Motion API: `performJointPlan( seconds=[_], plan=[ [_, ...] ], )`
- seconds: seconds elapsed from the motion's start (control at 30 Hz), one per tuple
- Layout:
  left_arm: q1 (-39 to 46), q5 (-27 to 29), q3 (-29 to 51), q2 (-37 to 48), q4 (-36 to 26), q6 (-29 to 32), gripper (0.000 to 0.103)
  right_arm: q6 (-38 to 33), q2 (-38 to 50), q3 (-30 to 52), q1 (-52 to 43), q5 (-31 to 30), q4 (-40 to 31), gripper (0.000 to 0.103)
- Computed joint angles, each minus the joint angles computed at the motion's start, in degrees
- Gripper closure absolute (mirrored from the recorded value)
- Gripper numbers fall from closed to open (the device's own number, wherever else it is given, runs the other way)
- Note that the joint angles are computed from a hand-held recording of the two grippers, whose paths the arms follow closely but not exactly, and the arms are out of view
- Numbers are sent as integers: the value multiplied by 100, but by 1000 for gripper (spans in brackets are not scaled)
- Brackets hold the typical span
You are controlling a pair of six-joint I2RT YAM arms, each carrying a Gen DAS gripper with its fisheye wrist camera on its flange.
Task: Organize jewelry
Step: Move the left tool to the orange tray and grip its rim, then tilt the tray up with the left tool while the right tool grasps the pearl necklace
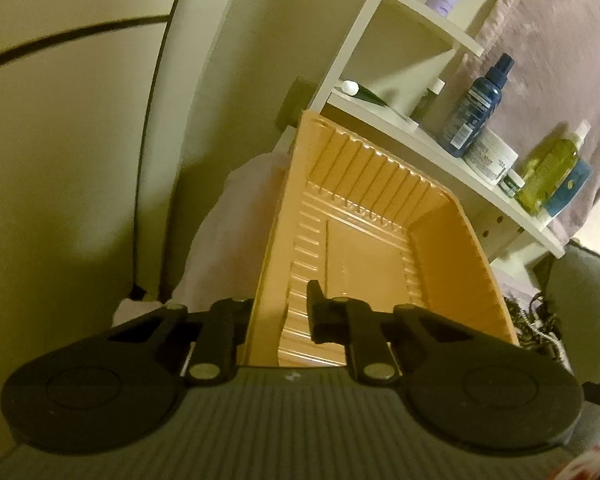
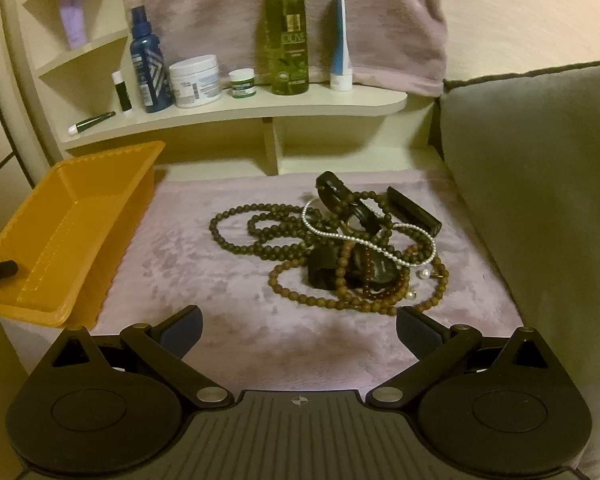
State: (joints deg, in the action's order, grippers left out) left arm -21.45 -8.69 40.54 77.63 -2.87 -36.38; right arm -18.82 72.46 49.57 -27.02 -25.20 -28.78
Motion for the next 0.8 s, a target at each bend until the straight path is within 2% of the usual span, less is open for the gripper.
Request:
performJointPlan(
  seconds=[0.1,0.5,0.8],
  plan=[
    [-160,-295,244,23,-351,162,98,28,29,-20,-68,-84,77,0],
    [-1122,-1626,1572,358,-1957,510,99,97,201,-106,-429,-485,482,0],
    [-1644,-2336,2349,807,-2665,357,99,103,644,-306,-876,-850,1511,0]
  ],
)
